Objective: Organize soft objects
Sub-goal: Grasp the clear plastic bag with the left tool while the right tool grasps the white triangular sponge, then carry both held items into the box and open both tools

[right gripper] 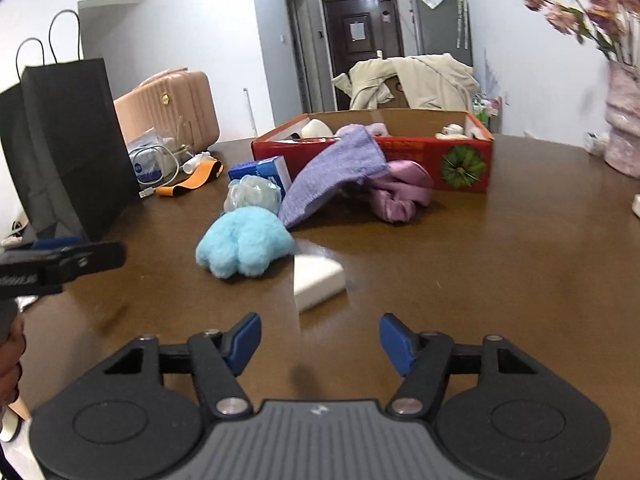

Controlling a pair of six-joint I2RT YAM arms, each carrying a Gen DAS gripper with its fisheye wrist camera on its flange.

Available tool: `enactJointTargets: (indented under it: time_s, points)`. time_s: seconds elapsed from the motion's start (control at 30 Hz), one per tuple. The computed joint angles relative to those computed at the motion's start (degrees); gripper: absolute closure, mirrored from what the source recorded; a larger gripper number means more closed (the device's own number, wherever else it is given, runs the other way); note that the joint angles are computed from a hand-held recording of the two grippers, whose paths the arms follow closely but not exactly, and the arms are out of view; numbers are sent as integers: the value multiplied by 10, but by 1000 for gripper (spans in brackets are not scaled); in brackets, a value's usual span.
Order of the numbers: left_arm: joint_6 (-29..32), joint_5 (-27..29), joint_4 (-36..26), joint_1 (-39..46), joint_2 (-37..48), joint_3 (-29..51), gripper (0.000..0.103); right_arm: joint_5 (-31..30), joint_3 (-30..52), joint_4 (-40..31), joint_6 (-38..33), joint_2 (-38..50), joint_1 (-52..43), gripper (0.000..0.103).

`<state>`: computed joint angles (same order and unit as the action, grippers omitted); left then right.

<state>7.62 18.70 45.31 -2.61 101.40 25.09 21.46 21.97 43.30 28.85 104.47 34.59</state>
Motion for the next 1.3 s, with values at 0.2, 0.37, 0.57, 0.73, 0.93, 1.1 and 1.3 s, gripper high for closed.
enactJointTargets:
  time_s: [0.2, 0.37, 0.57, 0.73, 0.93, 1.1, 1.3]
  points:
    - [-34, -24, -84, -47, 108, 173, 0, -45, 94, -17, -46, 74, -52, 49]
    - [-71, -27, -157, -65, 203, 322, 8, -77, 135, -32, -80, 112, -76, 68]
    - [-102, 31, -255, -55, 273, 431, 52, -101, 139, -16, -110, 125, -91, 69]
    - [-114, 34, -221, -47, 252, 400, 60, -90, 138, -10, -128, 128, -85, 70]
    - [-135, 42, -145, -29, 160, 283, 60, -77, 101, 4, -108, 95, -82, 74]
    - [-130, 54, -118, -21, 78, 190, 60, -50, 47, 44, -94, 55, -71, 74]
    - [-124, 51, -96, -26, 20, 136, 59, -27, -5, 71, -79, 10, -60, 74]
